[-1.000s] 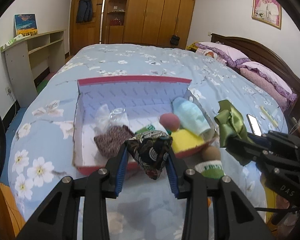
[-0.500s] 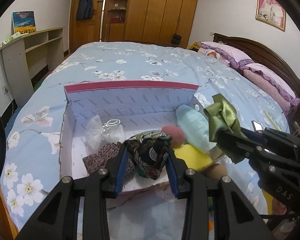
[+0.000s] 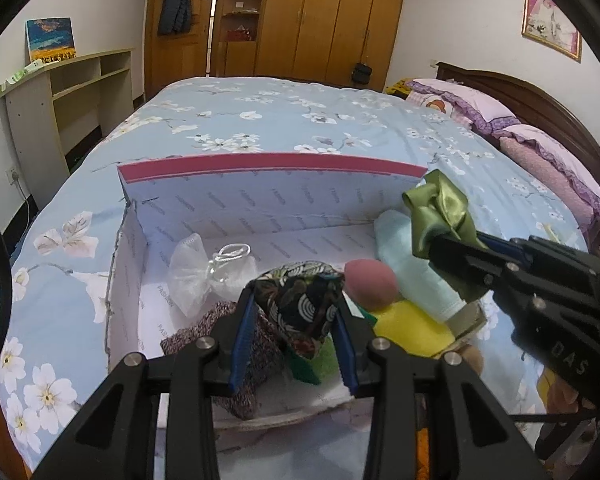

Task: Organize soft objects
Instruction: 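Carry the patterned pouch and green ribbon over the pink box with both grippers, then lower the pouch into the box with the left gripper while the right lowers the ribbon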

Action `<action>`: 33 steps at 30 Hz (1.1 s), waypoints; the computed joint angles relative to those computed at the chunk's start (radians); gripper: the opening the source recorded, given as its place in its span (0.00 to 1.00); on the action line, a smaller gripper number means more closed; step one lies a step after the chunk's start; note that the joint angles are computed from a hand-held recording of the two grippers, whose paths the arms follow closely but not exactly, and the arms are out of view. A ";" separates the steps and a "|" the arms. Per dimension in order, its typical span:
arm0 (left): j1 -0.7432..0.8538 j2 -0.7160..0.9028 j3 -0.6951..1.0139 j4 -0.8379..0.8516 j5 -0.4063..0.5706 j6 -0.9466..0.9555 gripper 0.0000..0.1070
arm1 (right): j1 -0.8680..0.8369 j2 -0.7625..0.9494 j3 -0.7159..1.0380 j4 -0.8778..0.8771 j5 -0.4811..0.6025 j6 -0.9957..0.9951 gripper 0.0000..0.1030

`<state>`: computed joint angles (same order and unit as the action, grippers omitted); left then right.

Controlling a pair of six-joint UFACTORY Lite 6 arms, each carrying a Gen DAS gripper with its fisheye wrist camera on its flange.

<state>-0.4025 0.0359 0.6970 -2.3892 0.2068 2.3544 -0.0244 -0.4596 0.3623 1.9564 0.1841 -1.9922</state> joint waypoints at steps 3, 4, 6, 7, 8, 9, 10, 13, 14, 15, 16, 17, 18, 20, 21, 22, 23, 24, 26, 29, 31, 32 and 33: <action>0.001 0.033 0.016 -0.060 0.006 0.059 0.36 | -0.019 0.076 0.042 0.081 0.017 -0.091 0.15; 0.000 0.038 0.017 -0.084 0.007 0.082 0.36 | -0.024 0.101 0.054 0.114 0.021 -0.126 0.15; 0.001 0.060 0.028 -0.120 0.010 0.120 0.36 | -0.033 0.146 0.076 0.163 0.033 -0.180 0.15; 0.003 0.070 0.033 -0.125 0.011 0.125 0.36 | -0.038 0.175 0.088 0.193 0.039 -0.212 0.15; 0.004 0.078 0.035 -0.130 0.013 0.130 0.36 | -0.042 0.194 0.096 0.217 0.045 -0.238 0.15; 0.005 0.089 0.040 -0.132 0.016 0.130 0.36 | -0.047 0.217 0.105 0.241 0.053 -0.263 0.15; 0.006 0.097 0.043 -0.135 0.017 0.132 0.36 | -0.054 0.245 0.115 0.267 0.063 -0.290 0.15; 0.006 0.122 0.052 -0.158 0.021 0.154 0.36 | -0.065 0.302 0.135 0.310 0.082 -0.333 0.15; 0.006 0.129 0.054 -0.168 0.023 0.164 0.36 | -0.068 0.321 0.142 0.332 0.087 -0.356 0.15; 0.005 0.136 0.058 -0.174 0.023 0.168 0.36 | -0.070 0.337 0.147 0.350 0.092 -0.373 0.15; 0.009 0.139 0.058 -0.162 0.025 0.158 0.36 | -0.075 0.357 0.157 0.357 0.098 -0.380 0.15; 0.009 0.145 0.061 -0.165 0.025 0.161 0.36 | -0.078 0.374 0.163 0.365 0.103 -0.388 0.15; 0.009 0.152 0.064 -0.171 0.025 0.167 0.36 | -0.081 0.388 0.168 0.376 0.106 -0.398 0.15; 0.011 0.163 0.067 -0.172 0.028 0.167 0.36 | -0.084 0.413 0.177 0.402 0.111 -0.425 0.15; 0.012 0.165 0.068 -0.171 0.029 0.167 0.36 | -0.084 0.425 0.182 0.412 0.111 -0.435 0.15; 0.011 0.169 0.072 -0.170 0.027 0.164 0.36 | -0.086 0.437 0.186 0.424 0.113 -0.446 0.15; 0.011 0.172 0.074 -0.170 0.027 0.163 0.36 | -0.087 0.446 0.189 0.437 0.115 -0.458 0.15; 0.011 0.174 0.075 -0.169 0.026 0.162 0.36 | -0.089 0.453 0.191 0.442 0.116 -0.464 0.15; 0.010 0.179 0.079 -0.177 0.024 0.166 0.36 | -0.095 0.463 0.195 0.435 0.124 -0.451 0.16; 0.007 0.181 0.084 -0.186 0.015 0.171 0.37 | -0.105 0.467 0.195 0.425 0.130 -0.437 0.24; 0.009 0.184 0.087 -0.179 0.012 0.166 0.38 | -0.106 0.467 0.195 0.432 0.130 -0.438 0.27; 0.009 0.184 0.088 -0.177 0.010 0.163 0.39 | -0.105 0.465 0.193 0.437 0.129 -0.441 0.28; 0.007 0.185 0.091 -0.182 0.005 0.165 0.41 | -0.103 0.461 0.191 0.444 0.127 -0.445 0.30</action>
